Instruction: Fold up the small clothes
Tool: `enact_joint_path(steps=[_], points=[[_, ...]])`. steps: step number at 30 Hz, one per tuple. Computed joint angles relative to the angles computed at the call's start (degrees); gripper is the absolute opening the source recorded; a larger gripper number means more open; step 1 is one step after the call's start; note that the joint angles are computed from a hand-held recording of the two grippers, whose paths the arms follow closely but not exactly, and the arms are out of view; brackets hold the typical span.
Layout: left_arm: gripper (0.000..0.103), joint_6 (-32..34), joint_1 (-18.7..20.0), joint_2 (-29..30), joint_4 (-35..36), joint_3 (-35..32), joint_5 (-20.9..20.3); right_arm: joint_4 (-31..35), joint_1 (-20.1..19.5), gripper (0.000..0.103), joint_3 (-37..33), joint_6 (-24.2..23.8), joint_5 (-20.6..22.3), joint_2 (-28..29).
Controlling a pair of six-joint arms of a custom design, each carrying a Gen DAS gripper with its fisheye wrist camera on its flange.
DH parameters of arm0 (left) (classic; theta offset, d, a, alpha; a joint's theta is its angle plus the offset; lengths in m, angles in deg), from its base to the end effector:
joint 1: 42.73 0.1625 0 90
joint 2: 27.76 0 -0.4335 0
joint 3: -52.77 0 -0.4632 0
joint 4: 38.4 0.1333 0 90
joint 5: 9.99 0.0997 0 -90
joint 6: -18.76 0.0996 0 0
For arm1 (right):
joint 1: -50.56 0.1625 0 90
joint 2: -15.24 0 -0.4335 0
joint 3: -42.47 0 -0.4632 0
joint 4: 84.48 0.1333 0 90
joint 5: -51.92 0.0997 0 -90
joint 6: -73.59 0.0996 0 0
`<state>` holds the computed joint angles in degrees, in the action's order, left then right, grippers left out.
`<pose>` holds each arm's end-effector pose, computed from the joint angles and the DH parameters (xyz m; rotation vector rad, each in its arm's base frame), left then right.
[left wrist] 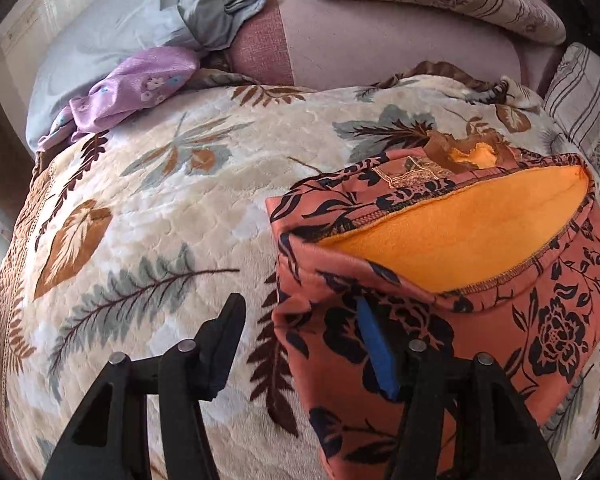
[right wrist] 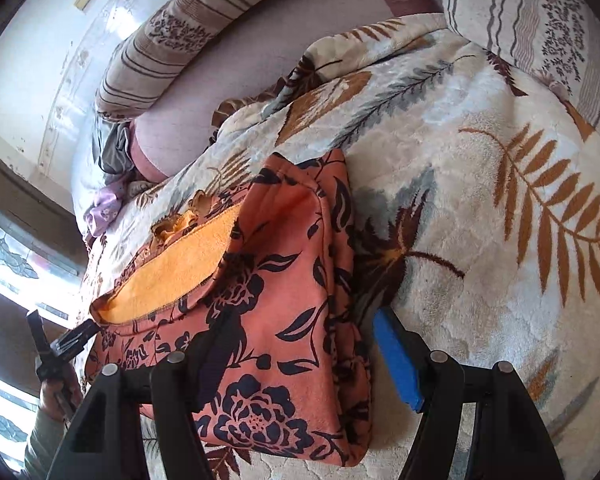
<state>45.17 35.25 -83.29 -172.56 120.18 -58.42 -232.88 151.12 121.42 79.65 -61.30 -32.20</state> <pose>0.0237 -0.8462 0.4148 0.5191 2.2583 -0.5518 0.2424 -0.7873 0.2032 -0.0267 -2.7239 0.7244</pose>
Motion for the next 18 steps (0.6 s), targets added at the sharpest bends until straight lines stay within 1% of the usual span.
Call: enact_joint_path(steps=[1,2,3,4,6,8,11,13,14,16,18], points=[[0.022,-0.6,0.3,1.3,1.9,-2.0,-0.1,0.4,0.0,0.072,-1.0,-0.3,0.0,0.7],[0.01,-1.5,0.7,2.4,4.2,-4.0,-0.5,0.8,-0.1,0.072,-1.8,-0.9,-0.3,1.2],[0.01,-2.1,0.9,2.9,4.6,-5.0,-1.1,1.4,-0.1,0.072,-2.8,-1.4,-0.8,1.7],[0.01,-1.8,1.1,3.1,3.5,-5.1,-1.5,1.9,-0.1,0.072,-4.1,-2.0,-1.1,2.5],[0.009,-0.9,1.2,3.2,1.6,-4.8,-1.7,2.8,-0.1,0.072,-6.9,-3.9,-1.4,4.3],[0.007,0.1,1.1,3.2,0.2,-4.4,-1.6,3.6,0.2,0.072,-10.6,-6.4,-2.9,6.7],[0.007,0.5,1.1,3.3,-1.2,-4.4,-1.6,3.5,1.1,0.072,-17.1,-12.7,-5.8,11.3],[0.007,0.3,1.1,3.6,-1.5,-4.7,-1.6,4.2,1.6,0.072,-21.9,-17.8,-9.1,15.0],[0.007,0.4,1.2,3.6,-1.6,-4.8,-1.7,5.4,1.8,0.072,-24.2,-19.2,-10.6,16.6],[0.007,0.2,1.2,3.7,-1.9,-4.8,-1.8,8.6,1.8,0.071,-27.7,-21.0,-12.2,19.1],[0.007,0.3,1.2,3.8,-2.2,-4.9,-1.9,9.5,1.7,0.069,-28.7,-22.5,-11.9,20.0]])
